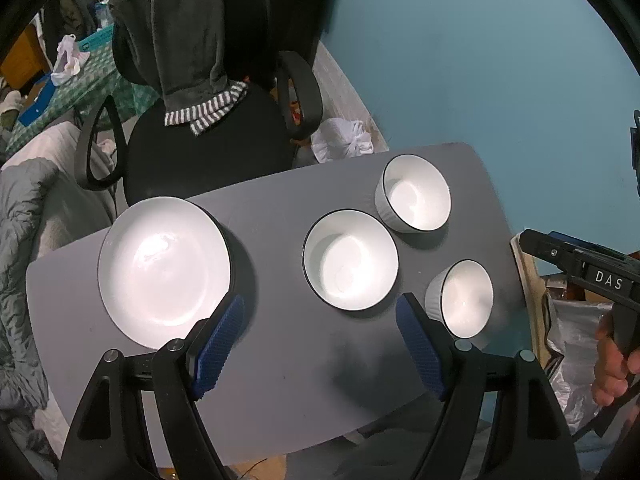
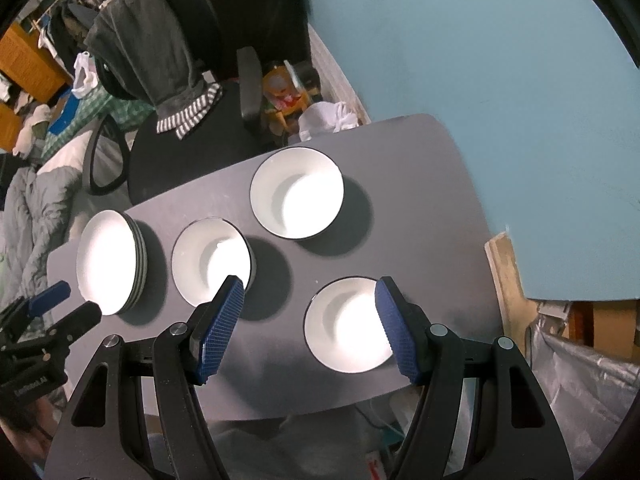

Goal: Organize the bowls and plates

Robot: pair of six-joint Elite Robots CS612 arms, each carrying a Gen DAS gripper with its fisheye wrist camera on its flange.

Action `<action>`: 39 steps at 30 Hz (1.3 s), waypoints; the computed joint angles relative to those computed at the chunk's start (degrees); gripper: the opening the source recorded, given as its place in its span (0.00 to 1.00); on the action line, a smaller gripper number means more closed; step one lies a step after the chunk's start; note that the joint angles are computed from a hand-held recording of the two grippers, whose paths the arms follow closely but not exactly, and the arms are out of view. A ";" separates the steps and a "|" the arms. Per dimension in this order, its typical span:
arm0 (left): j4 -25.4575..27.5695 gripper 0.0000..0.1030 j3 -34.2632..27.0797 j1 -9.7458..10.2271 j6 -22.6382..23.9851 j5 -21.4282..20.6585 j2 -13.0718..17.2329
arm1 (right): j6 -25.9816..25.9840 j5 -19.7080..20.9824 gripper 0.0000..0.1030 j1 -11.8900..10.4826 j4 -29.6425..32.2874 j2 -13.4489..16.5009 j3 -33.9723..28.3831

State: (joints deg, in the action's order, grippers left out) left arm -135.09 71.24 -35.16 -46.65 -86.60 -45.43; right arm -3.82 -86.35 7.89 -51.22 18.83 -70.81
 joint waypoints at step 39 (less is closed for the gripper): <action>7.59 0.77 -10.58 2.59 0.28 -7.68 11.13 | -7.69 4.55 0.66 1.38 1.98 0.60 13.02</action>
State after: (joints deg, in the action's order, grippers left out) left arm -127.51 60.66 -32.58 -46.37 -94.28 -34.30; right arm -11.50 -81.79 9.27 -49.24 19.42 -57.79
